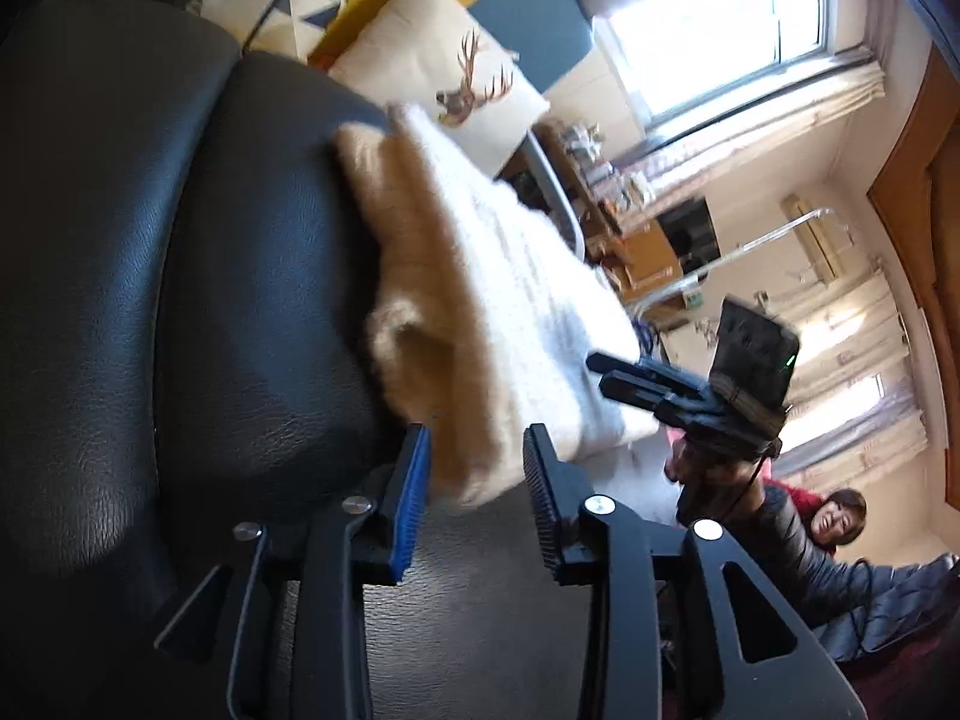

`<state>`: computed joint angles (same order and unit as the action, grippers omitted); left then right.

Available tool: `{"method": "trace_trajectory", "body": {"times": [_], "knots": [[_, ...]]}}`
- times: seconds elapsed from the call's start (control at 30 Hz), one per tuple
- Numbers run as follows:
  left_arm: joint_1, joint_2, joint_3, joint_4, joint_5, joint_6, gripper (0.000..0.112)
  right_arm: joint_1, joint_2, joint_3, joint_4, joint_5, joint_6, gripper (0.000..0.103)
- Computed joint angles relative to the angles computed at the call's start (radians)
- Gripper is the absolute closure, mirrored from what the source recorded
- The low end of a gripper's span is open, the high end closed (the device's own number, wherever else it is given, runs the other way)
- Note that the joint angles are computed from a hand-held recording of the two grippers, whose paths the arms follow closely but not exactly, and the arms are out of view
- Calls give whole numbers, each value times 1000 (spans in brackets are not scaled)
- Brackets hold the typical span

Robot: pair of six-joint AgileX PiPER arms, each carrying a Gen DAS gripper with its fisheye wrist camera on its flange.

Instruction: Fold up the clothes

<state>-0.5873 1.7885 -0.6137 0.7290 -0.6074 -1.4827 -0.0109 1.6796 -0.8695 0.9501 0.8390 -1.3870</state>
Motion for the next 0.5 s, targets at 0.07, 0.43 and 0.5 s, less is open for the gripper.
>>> {"method": "trace_trajectory", "body": {"times": [0.07,0.43,0.5], "knots": [[9,11,-8,41,-17,-4,78,55,16,-23,-10,-13,50,69],[114,117,-47,240,-240,-1,78,131,162,-142,-12,-41,190,68],[126,130,-58,269,-286,-7,78,110,166,-126,33,-30,135,68]]}}
